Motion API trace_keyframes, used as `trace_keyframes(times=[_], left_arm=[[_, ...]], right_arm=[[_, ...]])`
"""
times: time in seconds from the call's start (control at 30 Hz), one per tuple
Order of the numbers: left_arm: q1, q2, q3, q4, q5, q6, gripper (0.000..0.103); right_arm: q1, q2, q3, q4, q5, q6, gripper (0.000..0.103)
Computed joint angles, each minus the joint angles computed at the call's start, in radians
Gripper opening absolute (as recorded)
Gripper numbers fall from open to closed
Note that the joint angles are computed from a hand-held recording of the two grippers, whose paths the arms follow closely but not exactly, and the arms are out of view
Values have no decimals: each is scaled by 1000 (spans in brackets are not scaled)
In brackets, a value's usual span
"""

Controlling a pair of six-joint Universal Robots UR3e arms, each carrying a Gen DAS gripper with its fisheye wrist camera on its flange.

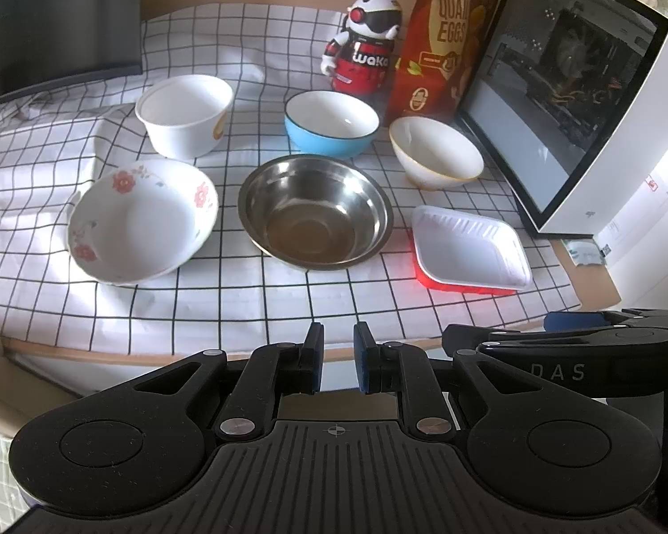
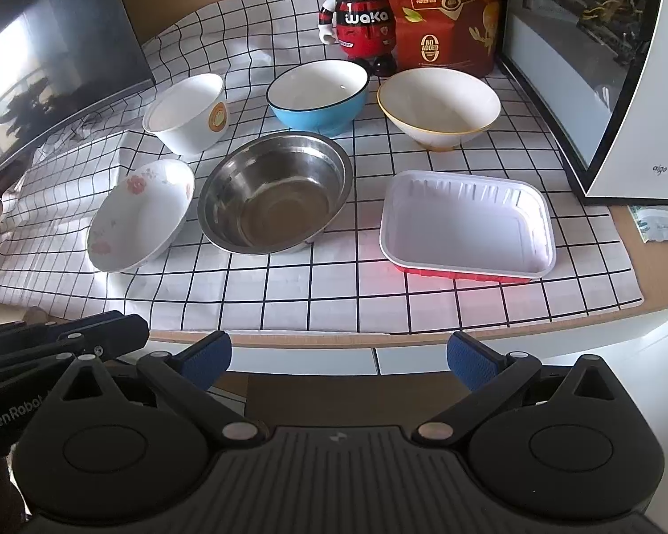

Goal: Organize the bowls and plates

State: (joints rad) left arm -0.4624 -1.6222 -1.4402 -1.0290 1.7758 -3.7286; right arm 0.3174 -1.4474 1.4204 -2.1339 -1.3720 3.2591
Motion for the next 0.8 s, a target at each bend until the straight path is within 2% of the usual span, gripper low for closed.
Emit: trace_keyframes(times=[0.8], left_arm=[[-14, -12, 19, -20, 6, -9, 18]], right_arm=[[-1, -4, 15, -7, -1, 7, 103]])
